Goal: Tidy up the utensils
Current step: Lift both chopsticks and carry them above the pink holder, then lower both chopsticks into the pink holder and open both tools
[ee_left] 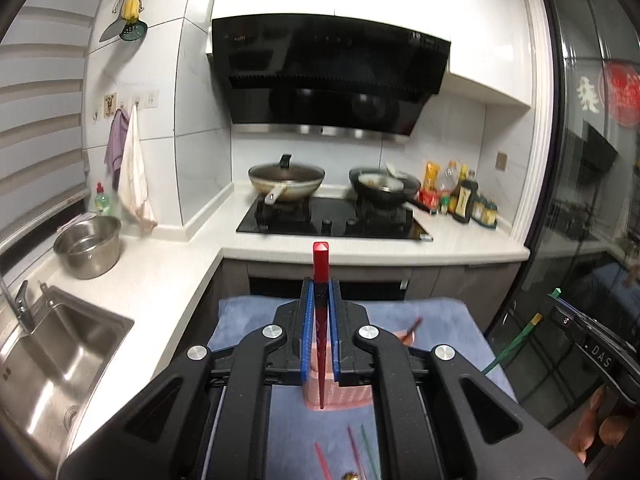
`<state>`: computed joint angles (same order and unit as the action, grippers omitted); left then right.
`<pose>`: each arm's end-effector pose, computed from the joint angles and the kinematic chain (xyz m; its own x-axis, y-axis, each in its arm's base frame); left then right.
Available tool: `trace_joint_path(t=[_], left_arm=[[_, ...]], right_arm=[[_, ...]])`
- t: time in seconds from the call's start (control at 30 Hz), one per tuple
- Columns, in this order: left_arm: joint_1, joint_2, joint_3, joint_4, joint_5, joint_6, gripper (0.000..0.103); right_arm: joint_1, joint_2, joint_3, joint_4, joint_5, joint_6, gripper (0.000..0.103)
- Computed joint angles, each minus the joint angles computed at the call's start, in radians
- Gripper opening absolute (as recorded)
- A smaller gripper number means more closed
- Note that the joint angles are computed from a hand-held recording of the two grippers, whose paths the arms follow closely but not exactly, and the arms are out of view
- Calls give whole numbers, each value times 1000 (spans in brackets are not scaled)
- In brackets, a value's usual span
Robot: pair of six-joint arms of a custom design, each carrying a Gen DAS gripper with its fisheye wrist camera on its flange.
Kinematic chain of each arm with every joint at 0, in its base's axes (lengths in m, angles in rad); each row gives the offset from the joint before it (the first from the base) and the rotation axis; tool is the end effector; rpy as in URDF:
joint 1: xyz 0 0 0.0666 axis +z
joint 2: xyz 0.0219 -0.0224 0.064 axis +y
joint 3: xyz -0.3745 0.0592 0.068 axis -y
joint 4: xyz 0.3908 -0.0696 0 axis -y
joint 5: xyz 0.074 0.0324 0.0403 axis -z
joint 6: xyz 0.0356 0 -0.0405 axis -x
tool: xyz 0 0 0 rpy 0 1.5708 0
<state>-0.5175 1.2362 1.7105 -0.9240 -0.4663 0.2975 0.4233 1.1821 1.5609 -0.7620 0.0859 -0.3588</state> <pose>0.3606 -0.1873 0.6390 -0.3876 -0.0807 -0.9183 -0.0247 0.9967 -0.0771 0.3729 0.1642 0.6063 -0.4374 0.1867 -0.8797 -0.1956 0.9351 0.2956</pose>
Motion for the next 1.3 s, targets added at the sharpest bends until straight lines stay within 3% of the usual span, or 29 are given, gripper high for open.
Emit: trace_joint_path(t=[0.3, 0.47, 0.77, 1.3], left_arm=[[61, 111, 105, 78, 33, -34, 7], [91, 175, 138, 58, 74, -11, 7], [124, 235, 129, 36, 100, 17, 7], [159, 297, 143, -15, 126, 57, 7]], right_arm=[[-3, 166, 179, 28, 0, 24, 7], [-8, 238, 226, 44, -7, 31, 7], [-14, 343, 273, -3, -17, 47, 7], [-21, 398, 261, -40, -42, 53, 8]])
